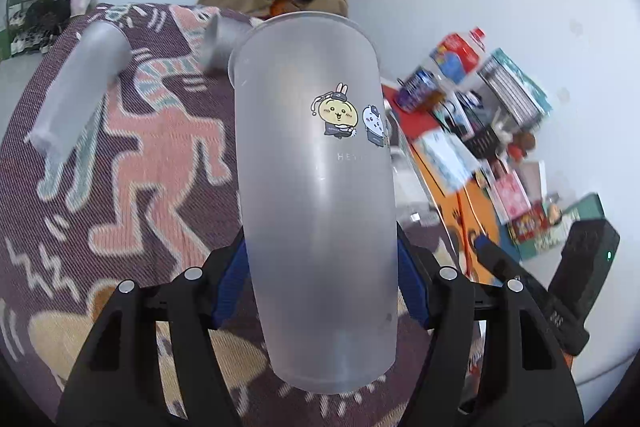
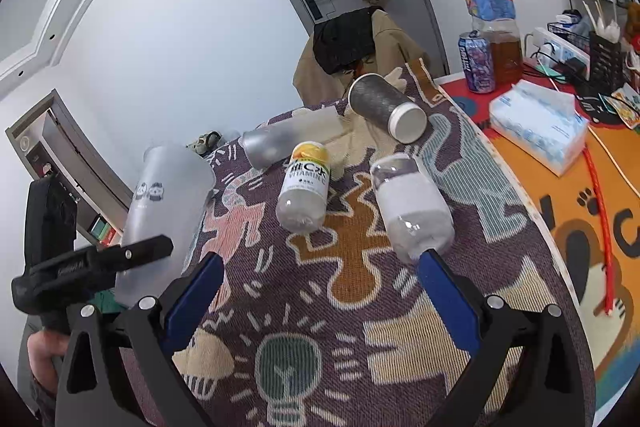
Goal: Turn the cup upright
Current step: 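Lift the frosted cup with the left gripper and rotate it toward the right gripper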
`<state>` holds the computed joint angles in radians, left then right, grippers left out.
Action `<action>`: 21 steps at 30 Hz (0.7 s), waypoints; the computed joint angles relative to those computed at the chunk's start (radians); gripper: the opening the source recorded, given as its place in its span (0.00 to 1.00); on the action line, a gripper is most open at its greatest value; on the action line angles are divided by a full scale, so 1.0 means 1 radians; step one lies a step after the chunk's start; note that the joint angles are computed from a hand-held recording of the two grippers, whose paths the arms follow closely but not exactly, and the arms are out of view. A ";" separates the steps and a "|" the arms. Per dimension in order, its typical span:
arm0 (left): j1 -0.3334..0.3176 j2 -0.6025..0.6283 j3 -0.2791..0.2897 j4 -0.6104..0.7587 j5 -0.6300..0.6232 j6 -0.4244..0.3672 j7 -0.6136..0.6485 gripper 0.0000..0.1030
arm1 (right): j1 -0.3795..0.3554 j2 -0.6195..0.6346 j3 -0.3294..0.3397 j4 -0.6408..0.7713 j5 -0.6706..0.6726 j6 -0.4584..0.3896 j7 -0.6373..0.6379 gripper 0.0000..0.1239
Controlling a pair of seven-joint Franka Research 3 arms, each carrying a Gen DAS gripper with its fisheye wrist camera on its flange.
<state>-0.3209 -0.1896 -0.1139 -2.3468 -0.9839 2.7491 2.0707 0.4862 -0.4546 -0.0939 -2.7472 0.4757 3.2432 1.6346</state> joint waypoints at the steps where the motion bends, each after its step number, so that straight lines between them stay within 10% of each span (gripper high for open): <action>1: -0.003 -0.006 -0.003 -0.008 0.001 -0.003 0.001 0.64 | 0.000 -0.008 0.001 -0.009 0.001 -0.002 0.001 0.77; 21: -0.028 0.046 -0.046 -0.087 0.079 -0.067 -0.043 0.65 | 0.200 -0.056 -0.201 -0.115 0.038 0.014 0.004 0.77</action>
<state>-0.3488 -0.1433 -0.1597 -2.4339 -0.9049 2.6819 2.0280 0.6859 -0.5109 -0.2953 -2.8624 0.5138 3.2576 1.6386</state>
